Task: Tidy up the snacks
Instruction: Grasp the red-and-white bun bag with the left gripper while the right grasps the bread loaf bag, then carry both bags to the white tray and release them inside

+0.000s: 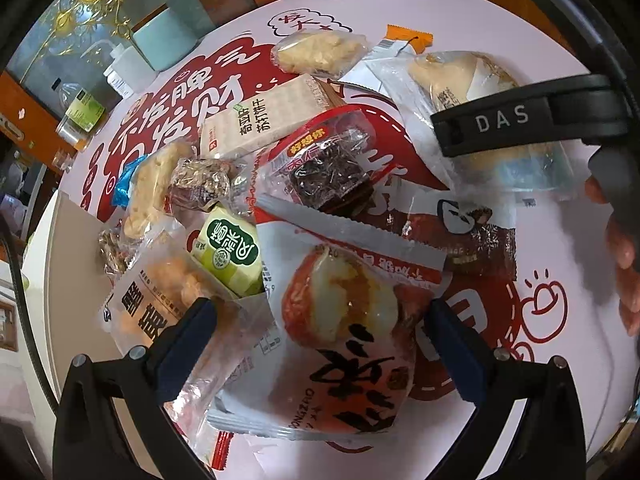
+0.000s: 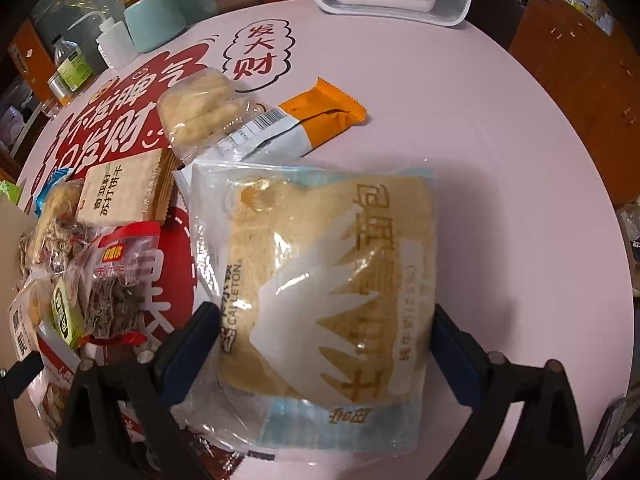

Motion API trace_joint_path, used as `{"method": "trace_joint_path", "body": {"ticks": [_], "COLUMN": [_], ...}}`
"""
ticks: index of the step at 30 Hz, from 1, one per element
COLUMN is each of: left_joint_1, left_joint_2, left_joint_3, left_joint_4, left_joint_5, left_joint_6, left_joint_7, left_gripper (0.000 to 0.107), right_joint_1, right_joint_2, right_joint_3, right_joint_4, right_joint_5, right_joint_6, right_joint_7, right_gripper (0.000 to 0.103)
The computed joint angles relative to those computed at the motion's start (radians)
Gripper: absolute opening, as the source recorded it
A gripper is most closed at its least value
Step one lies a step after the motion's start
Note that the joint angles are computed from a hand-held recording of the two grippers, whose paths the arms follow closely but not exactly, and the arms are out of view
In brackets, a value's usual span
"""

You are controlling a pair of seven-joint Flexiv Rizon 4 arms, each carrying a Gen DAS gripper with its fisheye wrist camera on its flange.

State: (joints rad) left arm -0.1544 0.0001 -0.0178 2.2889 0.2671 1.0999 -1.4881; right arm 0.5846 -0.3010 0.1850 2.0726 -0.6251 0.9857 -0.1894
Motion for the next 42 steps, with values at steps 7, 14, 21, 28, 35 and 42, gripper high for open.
{"method": "trace_joint_path", "body": {"ticks": [7,14,21,28,35,42], "left_joint_1": [-0.007,-0.012,-0.010,-0.003,0.031,0.122], "left_joint_2": [0.020,0.056,0.145,0.338,0.550,0.706], "left_joint_3": [-0.008,-0.013,0.004,0.040,0.085,0.153], "left_joint_4": [-0.019,0.011,0.072,0.151,0.201,0.234], "left_joint_5": [0.084,-0.009,-0.101,-0.218,-0.276,-0.291], "left_joint_6": [-0.058,-0.084,-0.046,-0.038,-0.099,-0.166], "left_joint_7": [-0.008,0.070,0.091,0.165,0.223,0.276], "left_gripper": [0.084,0.050,0.049,0.049,0.049,0.049], "right_joint_1": [-0.001,-0.007,-0.015,-0.037,-0.015,0.053], "right_joint_2": [0.018,0.043,0.123,0.242,0.294,0.278], "right_joint_3": [-0.006,-0.007,-0.008,0.046,0.120,0.161], "right_joint_4": [0.036,0.076,0.156,0.199,0.160,0.081], "right_joint_5": [-0.033,-0.071,-0.175,-0.351,-0.431,-0.479], "right_joint_6": [0.050,0.094,0.153,0.187,0.154,0.090], "right_joint_7": [0.021,0.059,0.192,0.356,0.398,0.389], "right_gripper": [0.091,0.089,0.088,0.088,0.088,0.089]}}
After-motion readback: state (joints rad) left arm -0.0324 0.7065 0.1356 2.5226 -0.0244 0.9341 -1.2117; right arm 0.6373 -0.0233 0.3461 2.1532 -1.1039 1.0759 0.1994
